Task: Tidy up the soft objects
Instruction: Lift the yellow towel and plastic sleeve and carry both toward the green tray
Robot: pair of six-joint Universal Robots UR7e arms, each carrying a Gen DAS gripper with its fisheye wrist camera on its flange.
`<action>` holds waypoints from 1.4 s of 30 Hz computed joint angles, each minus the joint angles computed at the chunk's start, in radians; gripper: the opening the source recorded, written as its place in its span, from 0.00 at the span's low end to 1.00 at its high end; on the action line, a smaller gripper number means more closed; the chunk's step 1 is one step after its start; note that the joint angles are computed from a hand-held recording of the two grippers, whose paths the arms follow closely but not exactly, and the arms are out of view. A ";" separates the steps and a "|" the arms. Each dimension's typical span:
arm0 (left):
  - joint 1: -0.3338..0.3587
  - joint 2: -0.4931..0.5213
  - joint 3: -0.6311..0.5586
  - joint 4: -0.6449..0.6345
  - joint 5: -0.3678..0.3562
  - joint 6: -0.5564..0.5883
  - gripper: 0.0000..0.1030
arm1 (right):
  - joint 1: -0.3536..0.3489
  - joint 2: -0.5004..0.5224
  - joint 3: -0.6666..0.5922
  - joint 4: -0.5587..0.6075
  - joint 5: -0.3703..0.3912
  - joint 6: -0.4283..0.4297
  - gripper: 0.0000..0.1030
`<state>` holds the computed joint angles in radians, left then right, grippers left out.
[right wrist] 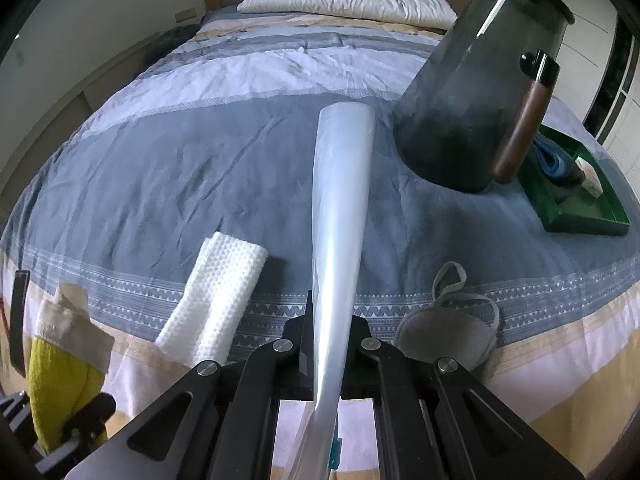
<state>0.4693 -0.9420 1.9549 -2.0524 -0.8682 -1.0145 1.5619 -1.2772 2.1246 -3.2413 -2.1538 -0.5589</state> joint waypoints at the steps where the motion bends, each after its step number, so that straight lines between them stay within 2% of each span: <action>1: 0.002 -0.001 -0.007 0.009 0.002 -0.003 0.15 | 0.003 -0.006 0.000 0.007 0.000 -0.001 0.04; 23: -0.036 -0.032 -0.092 0.158 0.027 -0.121 0.16 | 0.064 -0.129 -0.025 0.165 0.082 -0.016 0.04; 31: -0.062 -0.032 -0.144 0.206 0.031 -0.120 0.16 | 0.070 -0.262 0.010 0.280 0.119 -0.035 0.04; 42: -0.116 0.051 -0.245 0.210 -0.010 -0.082 0.16 | 0.033 -0.479 0.029 0.486 0.124 -0.063 0.04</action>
<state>0.3536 -0.8914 1.7098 -1.8422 -0.8786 -1.0963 1.5949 -1.7561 2.1536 -2.7556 -2.0297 -0.6222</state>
